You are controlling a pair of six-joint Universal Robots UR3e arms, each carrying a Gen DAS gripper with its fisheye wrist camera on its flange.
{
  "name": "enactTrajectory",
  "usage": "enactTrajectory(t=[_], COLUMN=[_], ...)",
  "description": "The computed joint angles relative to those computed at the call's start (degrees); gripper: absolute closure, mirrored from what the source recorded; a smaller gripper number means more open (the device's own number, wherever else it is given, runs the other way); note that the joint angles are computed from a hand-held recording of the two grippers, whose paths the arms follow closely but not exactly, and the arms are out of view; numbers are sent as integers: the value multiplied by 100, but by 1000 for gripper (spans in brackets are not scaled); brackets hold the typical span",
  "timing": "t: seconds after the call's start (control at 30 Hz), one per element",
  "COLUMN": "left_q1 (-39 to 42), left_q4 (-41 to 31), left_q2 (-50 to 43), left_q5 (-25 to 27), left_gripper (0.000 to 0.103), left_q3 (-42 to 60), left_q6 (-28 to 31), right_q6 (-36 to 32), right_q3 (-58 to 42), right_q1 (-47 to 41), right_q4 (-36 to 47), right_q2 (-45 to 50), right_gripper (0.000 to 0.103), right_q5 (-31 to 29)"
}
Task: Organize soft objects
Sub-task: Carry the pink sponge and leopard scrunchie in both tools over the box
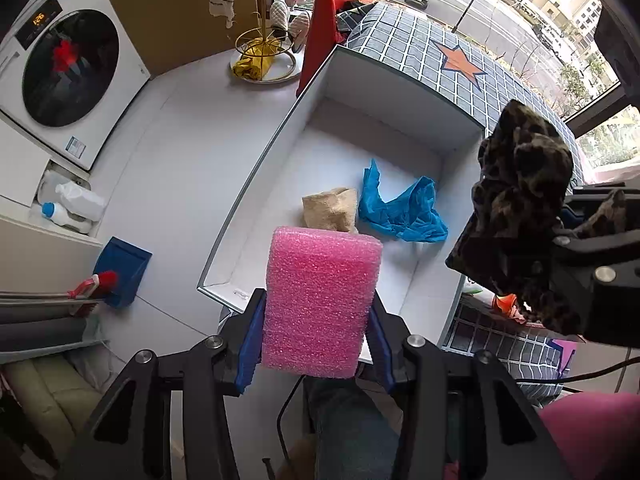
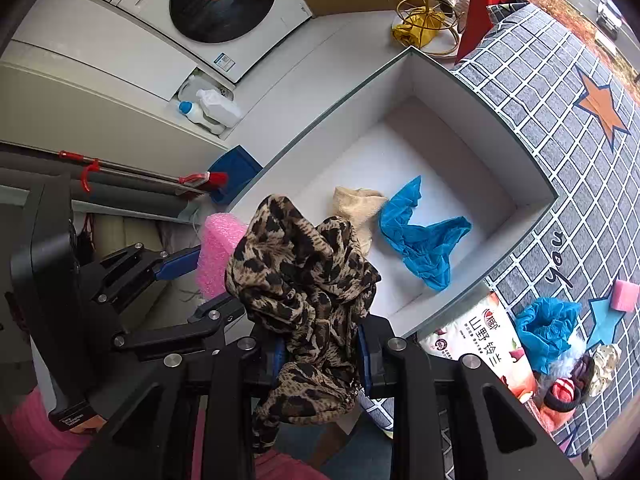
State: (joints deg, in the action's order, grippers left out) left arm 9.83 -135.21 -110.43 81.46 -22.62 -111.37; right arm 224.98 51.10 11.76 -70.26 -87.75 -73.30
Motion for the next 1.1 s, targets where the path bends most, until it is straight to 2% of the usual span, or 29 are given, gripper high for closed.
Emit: enactTrajectory(t=[0.8, 1.1], left_q1=[-77, -219], left_q4=[352, 510], left_q2=[234, 170], left_q5=[87, 251], left_gripper=[53, 53], left_q3=[-554, -672], left_q6=[-18, -260], right_q6=[103, 89], right_q3=[216, 569], right_q1=[-26, -65], right_q4=[-77, -269], right_q2=[-175, -318], right_gripper=[74, 74], right_q5=[-50, -161])
